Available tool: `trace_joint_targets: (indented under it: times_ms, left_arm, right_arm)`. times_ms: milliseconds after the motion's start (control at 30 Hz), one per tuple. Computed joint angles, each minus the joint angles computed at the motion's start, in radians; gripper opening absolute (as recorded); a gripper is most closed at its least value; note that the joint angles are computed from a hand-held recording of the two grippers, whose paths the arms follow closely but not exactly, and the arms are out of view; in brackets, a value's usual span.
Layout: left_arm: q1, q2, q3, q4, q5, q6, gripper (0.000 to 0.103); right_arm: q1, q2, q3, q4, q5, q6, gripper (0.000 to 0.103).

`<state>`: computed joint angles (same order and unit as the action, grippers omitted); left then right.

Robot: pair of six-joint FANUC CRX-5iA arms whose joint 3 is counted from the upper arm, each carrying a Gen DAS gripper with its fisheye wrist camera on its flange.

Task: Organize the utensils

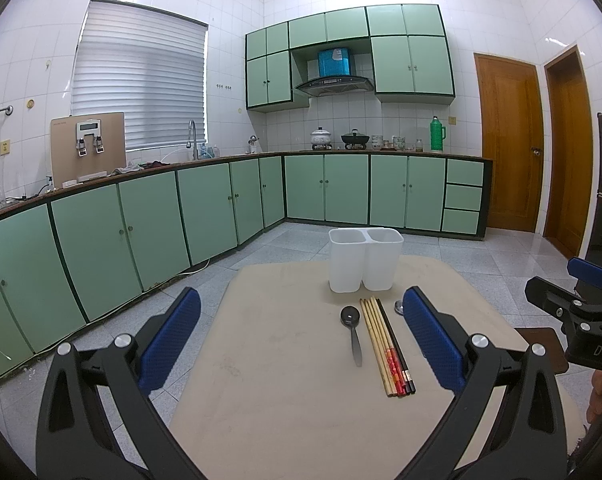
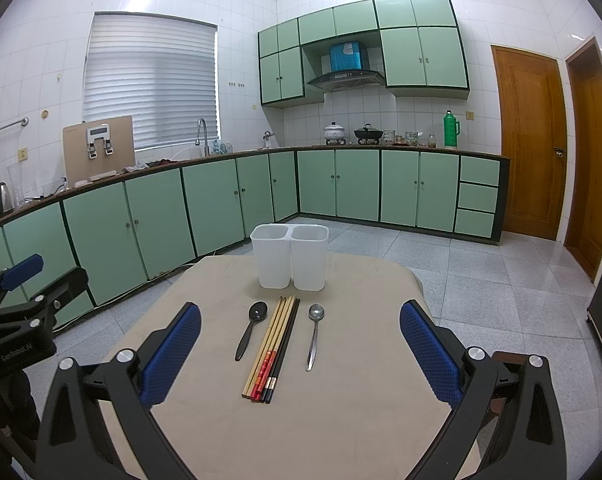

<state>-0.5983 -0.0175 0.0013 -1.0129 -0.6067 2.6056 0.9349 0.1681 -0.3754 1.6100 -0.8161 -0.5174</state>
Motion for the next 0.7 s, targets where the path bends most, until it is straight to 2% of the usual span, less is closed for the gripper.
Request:
trace_joint_targets:
  times_ms: [467, 700]
  left_arm:
    - [0.020, -0.008, -0.013, 0.030, 0.014, -0.026, 0.098]
    - [0.071, 0.056, 0.034, 0.083, 0.022, -0.085, 0.098]
  right_arm:
    - [-0.005, 0.003, 0.009, -0.014, 0.007, 0.018, 0.097]
    - [-0.047, 0.059, 0.036, -0.015, 0.041, 0.026, 0.097]
